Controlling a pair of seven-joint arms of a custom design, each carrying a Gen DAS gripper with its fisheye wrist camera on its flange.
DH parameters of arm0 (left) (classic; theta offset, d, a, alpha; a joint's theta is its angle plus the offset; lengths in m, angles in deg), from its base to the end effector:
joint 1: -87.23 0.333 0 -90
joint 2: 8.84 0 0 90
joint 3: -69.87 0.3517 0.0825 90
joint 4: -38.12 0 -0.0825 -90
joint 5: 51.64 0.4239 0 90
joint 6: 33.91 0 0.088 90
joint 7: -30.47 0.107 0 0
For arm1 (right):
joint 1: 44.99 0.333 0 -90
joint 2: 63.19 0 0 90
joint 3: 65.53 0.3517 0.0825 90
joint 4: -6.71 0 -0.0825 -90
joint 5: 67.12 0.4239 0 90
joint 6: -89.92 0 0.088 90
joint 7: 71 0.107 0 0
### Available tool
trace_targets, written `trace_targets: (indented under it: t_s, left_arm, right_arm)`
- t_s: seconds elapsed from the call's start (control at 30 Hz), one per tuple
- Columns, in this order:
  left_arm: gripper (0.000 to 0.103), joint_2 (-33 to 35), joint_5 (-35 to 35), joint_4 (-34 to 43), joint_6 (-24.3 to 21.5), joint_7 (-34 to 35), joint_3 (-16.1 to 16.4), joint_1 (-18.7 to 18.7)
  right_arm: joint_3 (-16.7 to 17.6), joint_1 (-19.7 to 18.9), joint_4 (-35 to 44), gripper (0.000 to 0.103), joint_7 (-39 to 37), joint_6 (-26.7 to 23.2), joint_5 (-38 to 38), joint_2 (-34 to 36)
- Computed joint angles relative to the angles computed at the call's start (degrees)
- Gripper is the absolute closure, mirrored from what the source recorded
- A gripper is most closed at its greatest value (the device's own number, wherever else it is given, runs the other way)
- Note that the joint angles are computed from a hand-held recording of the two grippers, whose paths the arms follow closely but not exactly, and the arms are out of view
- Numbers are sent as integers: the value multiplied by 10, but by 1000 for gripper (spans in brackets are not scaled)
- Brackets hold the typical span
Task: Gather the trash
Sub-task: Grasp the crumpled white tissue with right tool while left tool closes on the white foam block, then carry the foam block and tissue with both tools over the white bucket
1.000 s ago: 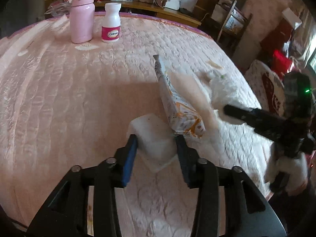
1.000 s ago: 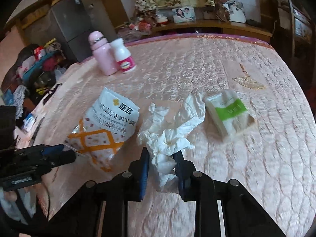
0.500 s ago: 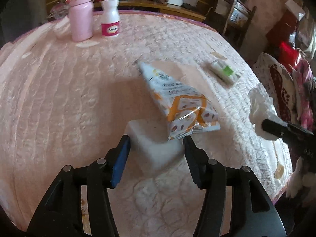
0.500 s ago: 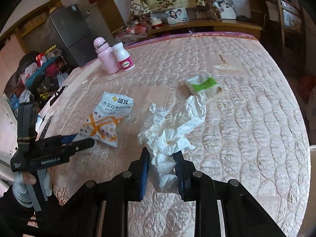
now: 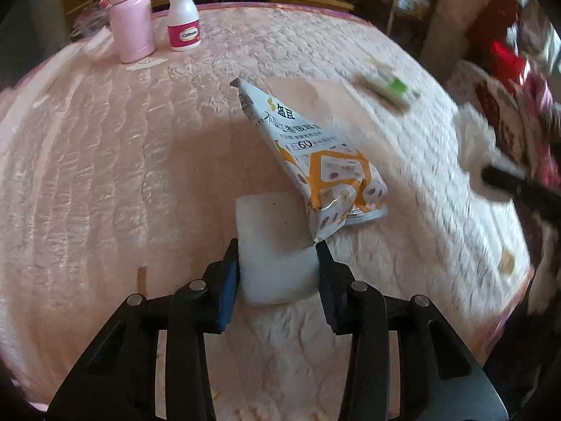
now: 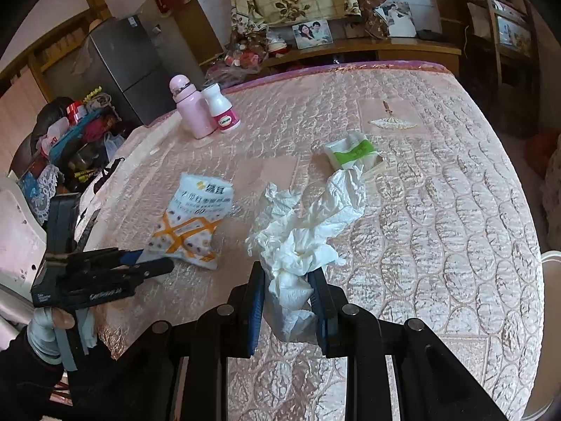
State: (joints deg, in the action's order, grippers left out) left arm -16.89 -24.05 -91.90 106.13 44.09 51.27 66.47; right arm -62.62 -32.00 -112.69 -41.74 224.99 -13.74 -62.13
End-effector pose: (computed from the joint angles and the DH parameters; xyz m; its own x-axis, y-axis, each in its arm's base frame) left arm 0.4258 -0.3537 0.4599 0.2841 -0.9529 0.1063 -0.8310 -0.3000 -0.4685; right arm 0.5848 0.1775 0.4626 0.7147 -0.6147 -0.3336 -0.6618 -0.4403 -0.6067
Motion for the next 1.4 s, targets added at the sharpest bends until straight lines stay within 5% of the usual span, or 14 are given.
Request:
trace_targets:
  t_s: [0.17, 0.27, 0.37, 0.57, 0.9, 1.4]
  left_arm:
    - [66, -20, -12, -11, -8, 20, -6, -12]
    - [66, -58, -49, -38, 44, 18, 1, -15]
    - [66, -77, 21, -17, -4, -11, -32, 5]
    - [66, -59, 41, 14, 13, 6, -34, -4]
    - [66, 62, 138, 135, 18, -39, -34, -26]
    - [66, 256, 184, 363, -16, -11, 32, -121]
  right_arm:
    - [-1, -1, -4, 80, -6, -5, 8, -6]
    - [-3, -1, -12, 80, -13, -8, 10, -15]
    - [-5, -1, -17, 80, -16, -9, 13, -20]
    - [-11, -2, -23, 80, -29, -14, 28, -32]
    - [-29, -14, -43, 80, -49, -12, 33, -61]
    - [-66, -65, -41, 80, -50, 13, 26, -65]
